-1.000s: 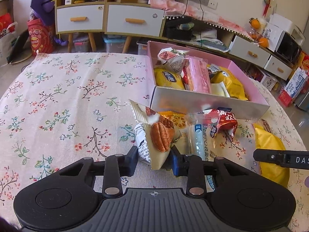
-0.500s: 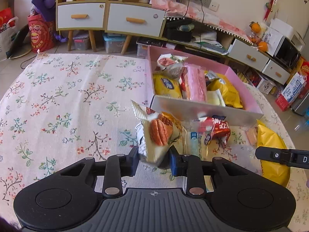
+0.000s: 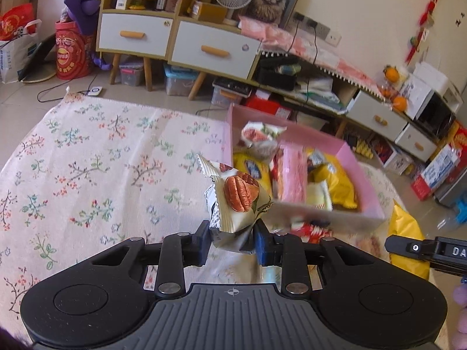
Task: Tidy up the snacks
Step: 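Carry the pecan packet into the box while the right tool carries the yellow bag there, then open the left tool to drop the pecan packet while the right tool drops the yellow bag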
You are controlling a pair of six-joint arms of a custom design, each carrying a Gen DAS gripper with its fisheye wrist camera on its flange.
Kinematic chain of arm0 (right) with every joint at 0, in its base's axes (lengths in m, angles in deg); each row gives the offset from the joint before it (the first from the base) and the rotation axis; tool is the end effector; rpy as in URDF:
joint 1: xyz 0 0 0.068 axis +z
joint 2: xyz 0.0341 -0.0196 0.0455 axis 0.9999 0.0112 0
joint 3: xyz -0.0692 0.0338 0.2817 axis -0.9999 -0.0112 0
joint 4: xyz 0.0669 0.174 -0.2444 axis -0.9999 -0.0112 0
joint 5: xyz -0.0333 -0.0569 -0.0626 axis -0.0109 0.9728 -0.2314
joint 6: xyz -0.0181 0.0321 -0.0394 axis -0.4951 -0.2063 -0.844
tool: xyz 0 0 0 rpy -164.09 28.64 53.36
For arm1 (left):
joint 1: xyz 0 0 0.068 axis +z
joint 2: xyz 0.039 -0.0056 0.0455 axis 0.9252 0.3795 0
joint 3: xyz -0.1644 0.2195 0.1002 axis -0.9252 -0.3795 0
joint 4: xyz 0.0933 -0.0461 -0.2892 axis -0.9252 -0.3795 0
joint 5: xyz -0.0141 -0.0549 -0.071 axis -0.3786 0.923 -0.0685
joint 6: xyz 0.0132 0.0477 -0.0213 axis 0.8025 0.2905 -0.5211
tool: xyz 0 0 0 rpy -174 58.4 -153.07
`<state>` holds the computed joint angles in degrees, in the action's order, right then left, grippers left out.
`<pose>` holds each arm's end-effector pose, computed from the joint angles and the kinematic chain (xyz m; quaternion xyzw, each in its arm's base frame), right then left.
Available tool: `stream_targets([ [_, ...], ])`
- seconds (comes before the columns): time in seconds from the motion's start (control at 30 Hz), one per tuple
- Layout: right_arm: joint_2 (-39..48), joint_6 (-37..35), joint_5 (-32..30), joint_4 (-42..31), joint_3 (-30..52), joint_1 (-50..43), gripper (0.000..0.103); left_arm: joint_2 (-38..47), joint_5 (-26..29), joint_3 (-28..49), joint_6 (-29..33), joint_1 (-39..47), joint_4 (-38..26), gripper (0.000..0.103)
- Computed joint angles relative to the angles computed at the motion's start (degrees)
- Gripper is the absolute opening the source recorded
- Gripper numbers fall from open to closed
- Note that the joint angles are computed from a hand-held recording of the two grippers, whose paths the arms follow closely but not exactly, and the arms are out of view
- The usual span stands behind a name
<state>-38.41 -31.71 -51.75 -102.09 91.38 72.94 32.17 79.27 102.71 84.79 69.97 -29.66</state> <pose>0.1829 -0.0401 0.2554 0.1139 0.9147 0.1463 0.3591 0.2232 -0.0037 0.2409 0.0166 0.9118 -0.1732 0.3719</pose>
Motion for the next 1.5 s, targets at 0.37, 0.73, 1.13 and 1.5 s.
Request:
stream_targets([
  [0.37,12.3,2.1,0.7,10.6,5.0,4.9,0.036,9.1,-5.7,5.4,0.5,-8.5,6.0,0.028],
  [0.73,28.3,0.5,6.8,16.0,14.8,12.0,0.037,22.0,-11.4,12.2,4.2,-13.7,8.8,0.028],
  [1.13,35.4,0.6,14.0,19.2,18.3,16.5,0.037,26.3,-14.1,12.8,8.3,-14.2,14.1,0.032],
  [1.5,31.5,1.3,13.9,20.0,16.3,16.0,0.077,21.4,-10.4,9.0,9.8,-13.4,17.4,0.087],
])
